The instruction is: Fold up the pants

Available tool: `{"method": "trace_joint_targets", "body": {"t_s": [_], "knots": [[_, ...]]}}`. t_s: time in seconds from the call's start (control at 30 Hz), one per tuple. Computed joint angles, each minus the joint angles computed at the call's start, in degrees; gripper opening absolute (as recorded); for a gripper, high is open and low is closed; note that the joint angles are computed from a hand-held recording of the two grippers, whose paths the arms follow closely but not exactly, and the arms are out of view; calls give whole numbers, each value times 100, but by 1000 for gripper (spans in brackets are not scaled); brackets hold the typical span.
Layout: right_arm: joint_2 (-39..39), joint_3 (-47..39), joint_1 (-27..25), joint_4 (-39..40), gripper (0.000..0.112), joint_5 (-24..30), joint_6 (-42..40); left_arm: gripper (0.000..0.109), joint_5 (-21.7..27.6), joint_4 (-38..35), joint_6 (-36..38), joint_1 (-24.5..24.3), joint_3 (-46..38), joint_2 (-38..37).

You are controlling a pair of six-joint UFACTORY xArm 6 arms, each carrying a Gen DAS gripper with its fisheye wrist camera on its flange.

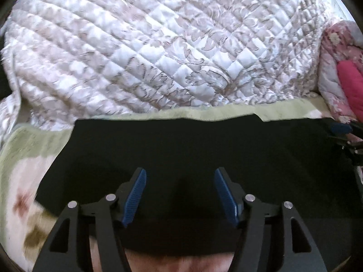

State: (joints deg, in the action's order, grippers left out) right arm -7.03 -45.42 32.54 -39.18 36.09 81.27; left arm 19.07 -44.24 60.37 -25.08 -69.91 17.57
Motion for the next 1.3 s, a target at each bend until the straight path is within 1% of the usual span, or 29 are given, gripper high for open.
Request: {"method": "trace_joint_targets", "body": {"t_s": [0.1,0.17,0.2,0.23,0.3,0.33,0.37,0.4,0.43,0.47,0.5,0.57,0.6,0.63,0.67,0.7,0.73,0.83,0.87,0.9,0.93,0.97,1.0,1.07,1.13,1.17,1.23,1.27,1.3], "knots": [[321,-100,-325,209,66,-202,-454,67,-183,469,-462,-125,-368,452],[573,-158,-493,650,66,-406,-971,67,-55,740,-755,-149,-604,707],[659,-201,-529,687,66,-471,-1084,67,-46,888,-896,-163,-686,821],[715,-251,-549,710,67,-498,-1170,68,-145,1065,-1040,-193,-691,901],[797,-358,-544,871,67,-417,-1330,70,-395,1123,-1045,-263,-599,919],[799,-336,-547,955,53,-576,-1427,70,-494,1257,-1137,-287,-553,911],[803,-354,-511,916,27,-619,-1432,67,-592,1383,-1206,-309,-506,905],[830,-444,-422,809,14,-444,-1390,57,-662,1440,-1219,-328,-473,899],[870,-563,-322,787,8,-262,-1418,50,-831,1662,-1394,-347,-391,880],[881,-641,-231,719,8,-109,-1380,37,-960,1757,-1456,-363,-344,874],[861,-688,-153,664,8,7,-1319,19,-940,1613,-1277,-390,-325,834],[617,-629,-3,450,8,126,-1009,5,-995,1243,-860,-452,-173,662],[495,-603,64,334,7,178,-870,4,-961,1165,-800,-440,-131,577],[253,-566,244,124,7,334,-623,4,-930,850,-573,-436,-47,443],[90,-555,373,-6,7,449,-485,4,-885,447,-253,-424,49,279],[-80,-555,552,-139,7,610,-318,4,-829,-131,226,-399,199,41],[-335,-546,867,-378,7,877,1,4,-728,-644,657,-349,363,-220],[-738,-621,1769,-832,8,1601,811,4,-361,-1796,1634,-117,1025,-1141],[-713,-697,2005,-931,8,1724,1047,4,-199,-2068,1890,4,1251,-1434],[-702,-786,2388,-1010,8,1988,1342,4,1,-2340,2143,165,1553,-1799],[-636,-889,2748,-1059,8,2260,1623,4,150,-2463,2258,298,1791,-2073],[-562,-949,3040,-1041,8,2404,1908,4,338,-2570,2357,459,2086,-2391],[-482,-976,3242,-968,8,2416,2165,4,545,-2584,2370,639,2379,-2693],[-264,-1008,3576,-737,8,2418,2596,4,976,-2325,2196,980,2868,-3151],[14,-950,3811,-360,8,2118,3187,4,1248,-2027,2073,1252,3389,-3518],[114,-875,3864,-174,9,1883,3474,4,1316,-1824,1954,1324,3593,-3651],[198,-709,3915,203,12,1564,3751,5,1319,-1428,1759,1455,3990,-3812],[168,-624,3980,161,15,1442,4089,5,1351,-1257,1652,1526,4092,-3822],[121,-642,4127,-54,18,1560,4470,4,1398,-1072,1548,1612,4179,-3840]]}}
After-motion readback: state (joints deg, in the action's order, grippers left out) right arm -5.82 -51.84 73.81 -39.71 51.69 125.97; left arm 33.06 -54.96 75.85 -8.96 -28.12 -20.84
